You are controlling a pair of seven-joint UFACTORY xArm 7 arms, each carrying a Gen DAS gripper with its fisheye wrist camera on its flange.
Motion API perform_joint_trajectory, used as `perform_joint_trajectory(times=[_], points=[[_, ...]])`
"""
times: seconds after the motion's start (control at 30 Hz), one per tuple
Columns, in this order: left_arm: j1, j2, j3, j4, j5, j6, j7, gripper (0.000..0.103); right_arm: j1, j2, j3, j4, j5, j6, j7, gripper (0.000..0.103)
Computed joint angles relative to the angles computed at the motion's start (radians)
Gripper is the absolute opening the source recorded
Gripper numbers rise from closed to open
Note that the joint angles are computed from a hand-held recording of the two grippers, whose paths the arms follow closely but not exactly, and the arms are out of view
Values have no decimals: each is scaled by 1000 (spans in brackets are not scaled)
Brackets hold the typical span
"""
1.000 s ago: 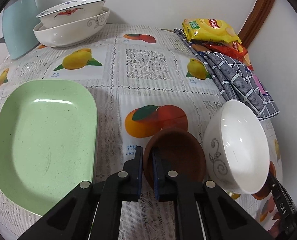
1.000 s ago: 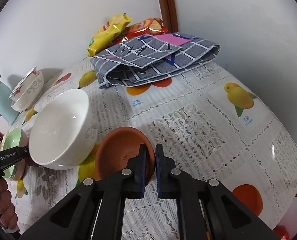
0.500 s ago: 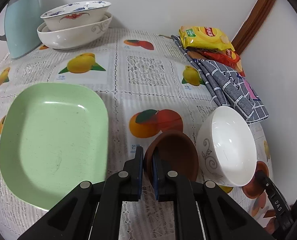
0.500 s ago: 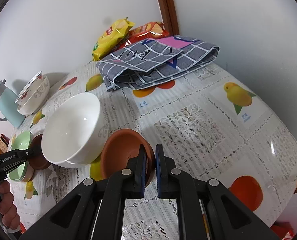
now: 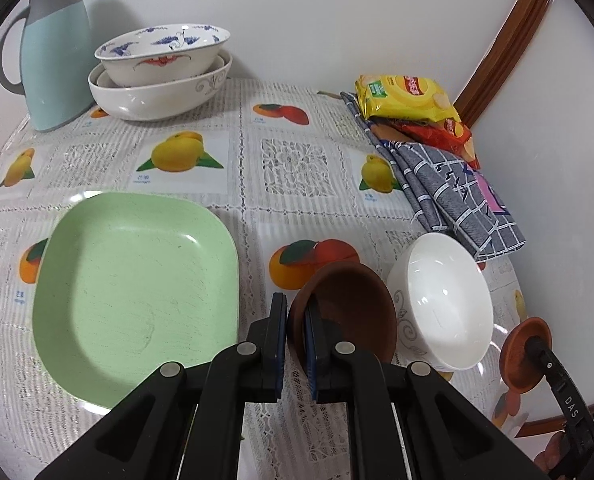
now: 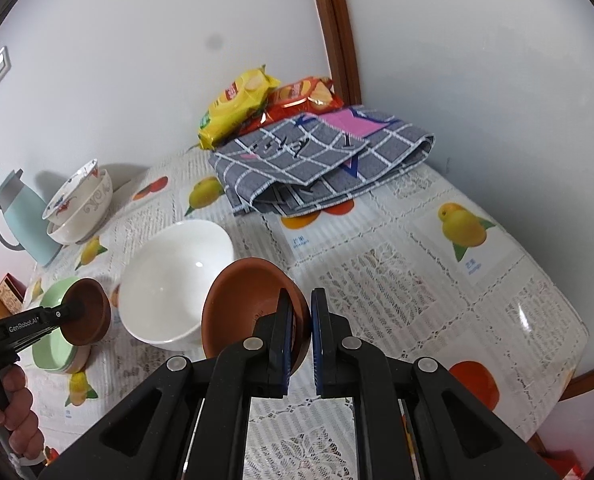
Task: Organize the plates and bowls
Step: 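Lift both brown bowls and carry them toward the white bowl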
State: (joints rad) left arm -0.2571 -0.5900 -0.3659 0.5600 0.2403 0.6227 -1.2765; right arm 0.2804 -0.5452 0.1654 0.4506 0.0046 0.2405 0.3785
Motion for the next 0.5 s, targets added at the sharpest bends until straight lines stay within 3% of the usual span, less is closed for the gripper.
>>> perform_joint_trajectory(times=[0.5], points=[[5, -70, 4, 41, -3, 70, 58, 9, 15, -50, 10, 48, 4, 29, 11, 9]])
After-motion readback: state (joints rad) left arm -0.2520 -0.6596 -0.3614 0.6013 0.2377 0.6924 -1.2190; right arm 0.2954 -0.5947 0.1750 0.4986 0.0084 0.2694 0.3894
